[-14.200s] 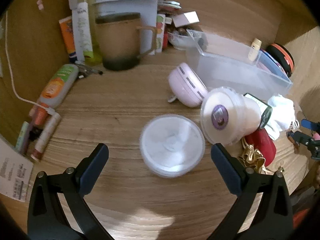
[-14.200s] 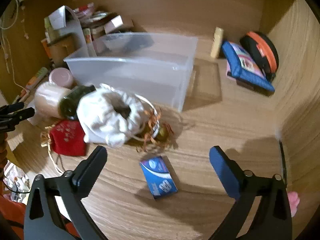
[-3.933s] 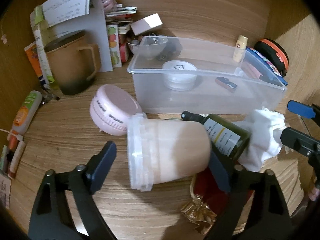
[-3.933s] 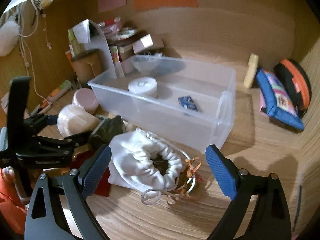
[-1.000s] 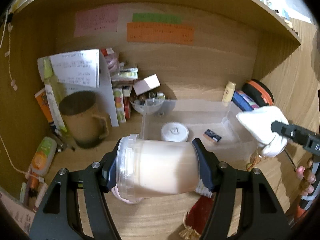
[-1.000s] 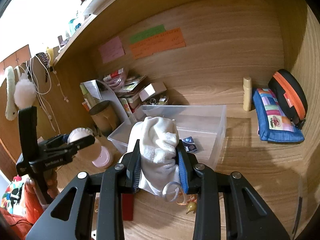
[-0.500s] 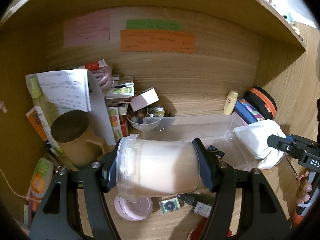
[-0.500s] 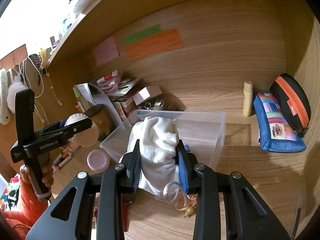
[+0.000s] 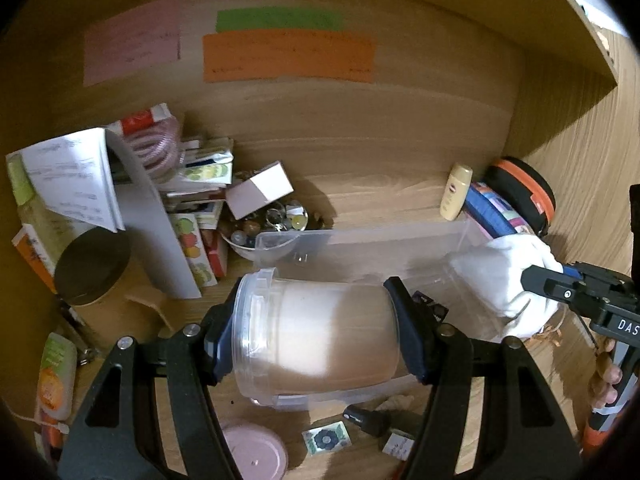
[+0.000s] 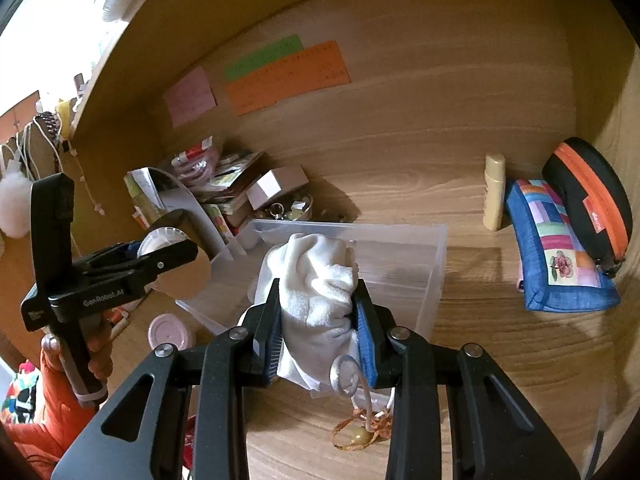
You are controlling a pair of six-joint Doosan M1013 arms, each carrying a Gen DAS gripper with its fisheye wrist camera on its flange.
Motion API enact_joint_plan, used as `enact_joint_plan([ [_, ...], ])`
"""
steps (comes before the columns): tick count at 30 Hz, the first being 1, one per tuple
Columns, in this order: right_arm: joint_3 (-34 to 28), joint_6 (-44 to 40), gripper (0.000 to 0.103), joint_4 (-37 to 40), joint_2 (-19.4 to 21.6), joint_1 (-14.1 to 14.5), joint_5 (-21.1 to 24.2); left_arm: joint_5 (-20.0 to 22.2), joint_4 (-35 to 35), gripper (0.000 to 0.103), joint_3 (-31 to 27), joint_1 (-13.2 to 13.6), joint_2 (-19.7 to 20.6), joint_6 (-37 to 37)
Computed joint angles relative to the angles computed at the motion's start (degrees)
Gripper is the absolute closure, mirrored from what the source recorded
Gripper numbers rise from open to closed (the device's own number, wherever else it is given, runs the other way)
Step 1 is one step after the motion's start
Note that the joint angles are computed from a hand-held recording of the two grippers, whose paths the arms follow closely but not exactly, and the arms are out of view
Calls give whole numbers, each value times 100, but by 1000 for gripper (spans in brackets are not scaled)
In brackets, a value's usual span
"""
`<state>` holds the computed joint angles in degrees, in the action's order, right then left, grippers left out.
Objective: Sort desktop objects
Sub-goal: 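Lift and carry the jar and white bag over the clear bin with both tools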
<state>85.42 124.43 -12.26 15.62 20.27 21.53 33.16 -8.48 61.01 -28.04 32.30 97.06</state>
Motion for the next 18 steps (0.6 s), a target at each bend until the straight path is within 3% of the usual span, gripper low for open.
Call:
enact_joint_plan([
  [8, -173, -382, 75, 394, 162, -71, 227, 209, -61, 37, -175, -24, 153, 150],
  [18, -397, -437, 74, 271, 363, -54, 598, 518, -63, 37, -355, -100, 329, 346],
])
